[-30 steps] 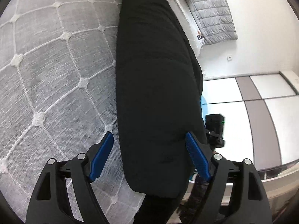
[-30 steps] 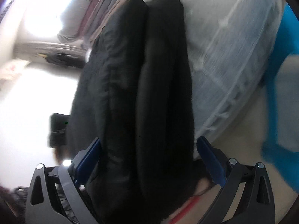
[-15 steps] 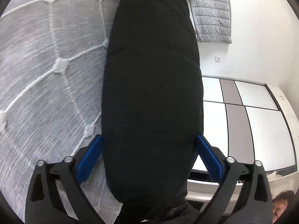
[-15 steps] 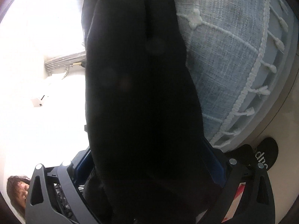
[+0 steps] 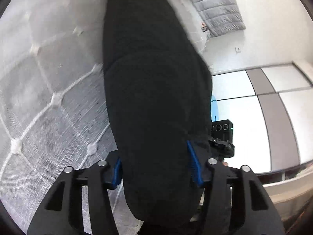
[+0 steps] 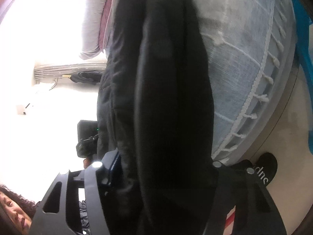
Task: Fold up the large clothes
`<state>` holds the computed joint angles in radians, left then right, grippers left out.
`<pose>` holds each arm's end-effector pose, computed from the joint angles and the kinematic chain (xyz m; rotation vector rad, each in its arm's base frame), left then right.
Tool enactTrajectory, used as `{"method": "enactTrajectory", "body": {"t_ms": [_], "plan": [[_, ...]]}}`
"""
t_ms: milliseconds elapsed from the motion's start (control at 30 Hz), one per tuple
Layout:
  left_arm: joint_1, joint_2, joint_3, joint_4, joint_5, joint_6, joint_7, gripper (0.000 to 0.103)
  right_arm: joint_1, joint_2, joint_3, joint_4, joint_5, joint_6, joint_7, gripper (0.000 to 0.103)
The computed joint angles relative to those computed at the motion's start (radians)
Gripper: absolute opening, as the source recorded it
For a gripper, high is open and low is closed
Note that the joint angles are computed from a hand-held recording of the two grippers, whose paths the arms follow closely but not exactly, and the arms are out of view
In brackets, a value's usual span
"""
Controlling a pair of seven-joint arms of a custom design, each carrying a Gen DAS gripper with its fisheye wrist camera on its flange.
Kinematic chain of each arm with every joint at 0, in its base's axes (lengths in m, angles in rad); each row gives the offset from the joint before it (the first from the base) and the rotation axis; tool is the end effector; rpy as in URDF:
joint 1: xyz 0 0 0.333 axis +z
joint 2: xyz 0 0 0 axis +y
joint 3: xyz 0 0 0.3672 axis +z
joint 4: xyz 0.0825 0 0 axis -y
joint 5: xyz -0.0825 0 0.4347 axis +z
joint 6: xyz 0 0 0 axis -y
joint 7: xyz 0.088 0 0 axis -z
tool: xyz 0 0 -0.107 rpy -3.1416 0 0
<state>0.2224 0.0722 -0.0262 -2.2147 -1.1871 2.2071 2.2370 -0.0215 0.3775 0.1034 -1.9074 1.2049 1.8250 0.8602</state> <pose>0.5788 0.0832 0.3725 2.0633 -1.4743 1.1238 0.6527 0.1252 0.3303 -1.6202 1.3907 1.0351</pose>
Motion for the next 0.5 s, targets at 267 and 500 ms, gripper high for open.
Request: {"method": "enactTrajectory", "body": {"t_ms": [267, 500], "plan": [[-0.019, -0.074, 0.016, 0.089, 0.025, 0.054, 0.062, 0.048, 0.026, -0.075, 0.012, 0.004, 0.116, -0.027, -0.094, 0.057], [0.030, -0.111, 0.069, 0.120, 0.032, 0.032, 0.124, 0.048, 0.084, -0.069, 0.034, 0.038, 0.191, 0.014, -0.147, 0.057]]}}
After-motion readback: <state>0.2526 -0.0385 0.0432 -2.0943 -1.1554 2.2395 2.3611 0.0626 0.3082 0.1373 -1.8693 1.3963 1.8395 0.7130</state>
